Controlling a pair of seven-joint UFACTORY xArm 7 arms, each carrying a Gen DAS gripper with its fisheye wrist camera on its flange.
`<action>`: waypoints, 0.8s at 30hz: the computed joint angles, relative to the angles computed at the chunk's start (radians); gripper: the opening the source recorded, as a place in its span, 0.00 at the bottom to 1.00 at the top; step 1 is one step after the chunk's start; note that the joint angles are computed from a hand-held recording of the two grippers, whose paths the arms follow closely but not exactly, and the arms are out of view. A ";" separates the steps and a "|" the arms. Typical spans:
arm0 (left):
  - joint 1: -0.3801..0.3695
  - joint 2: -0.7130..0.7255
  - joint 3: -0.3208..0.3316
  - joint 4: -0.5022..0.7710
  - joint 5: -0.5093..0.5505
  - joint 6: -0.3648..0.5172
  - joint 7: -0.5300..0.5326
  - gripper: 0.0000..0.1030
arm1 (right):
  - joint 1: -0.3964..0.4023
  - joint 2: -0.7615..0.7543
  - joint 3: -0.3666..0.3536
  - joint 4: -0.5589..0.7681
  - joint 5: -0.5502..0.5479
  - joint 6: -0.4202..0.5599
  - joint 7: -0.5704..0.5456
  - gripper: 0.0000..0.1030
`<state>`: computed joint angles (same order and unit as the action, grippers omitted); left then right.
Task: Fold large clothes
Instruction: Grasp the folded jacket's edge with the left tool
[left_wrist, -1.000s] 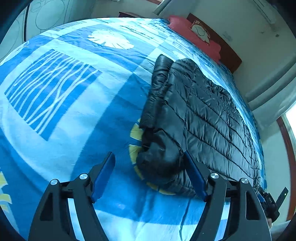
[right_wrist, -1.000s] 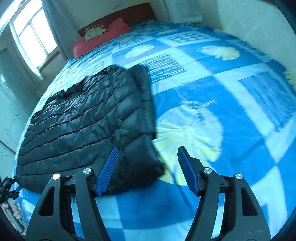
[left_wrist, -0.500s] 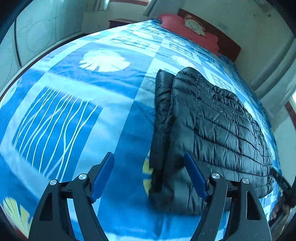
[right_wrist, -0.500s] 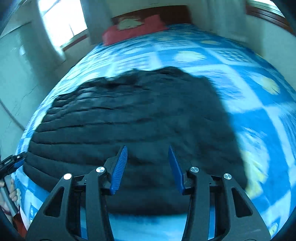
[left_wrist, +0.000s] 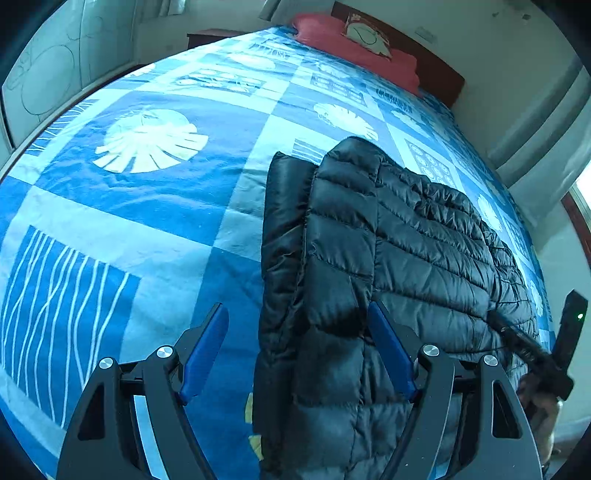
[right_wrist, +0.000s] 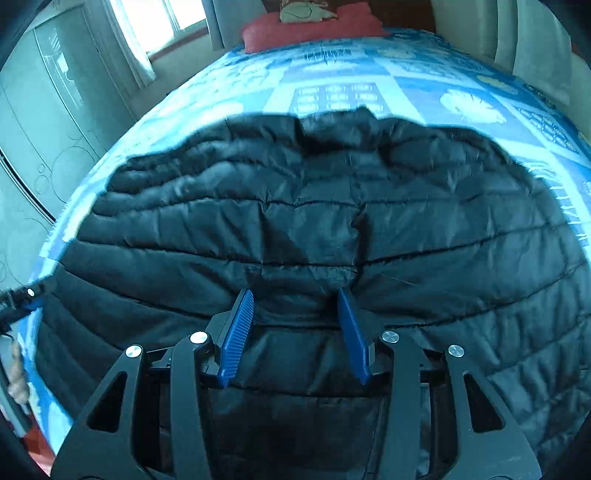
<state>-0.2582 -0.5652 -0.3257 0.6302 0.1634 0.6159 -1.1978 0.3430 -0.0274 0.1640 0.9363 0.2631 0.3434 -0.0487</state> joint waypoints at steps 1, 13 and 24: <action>0.000 0.007 0.005 0.000 -0.002 -0.008 0.003 0.74 | 0.000 0.002 0.000 -0.002 0.001 -0.001 0.000 0.46; -0.001 0.136 0.046 0.074 -0.002 -0.020 0.103 0.74 | 0.005 -0.002 0.005 -0.034 -0.015 -0.050 0.008 0.46; -0.027 0.211 0.078 0.100 -0.018 -0.020 0.152 0.72 | 0.014 -0.016 0.007 -0.068 -0.071 -0.092 0.057 0.46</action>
<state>-0.2848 -0.3539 -0.2481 0.7301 0.1450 0.5959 -1.0455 0.3567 -0.0432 0.1708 0.8683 0.1924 0.2515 0.0082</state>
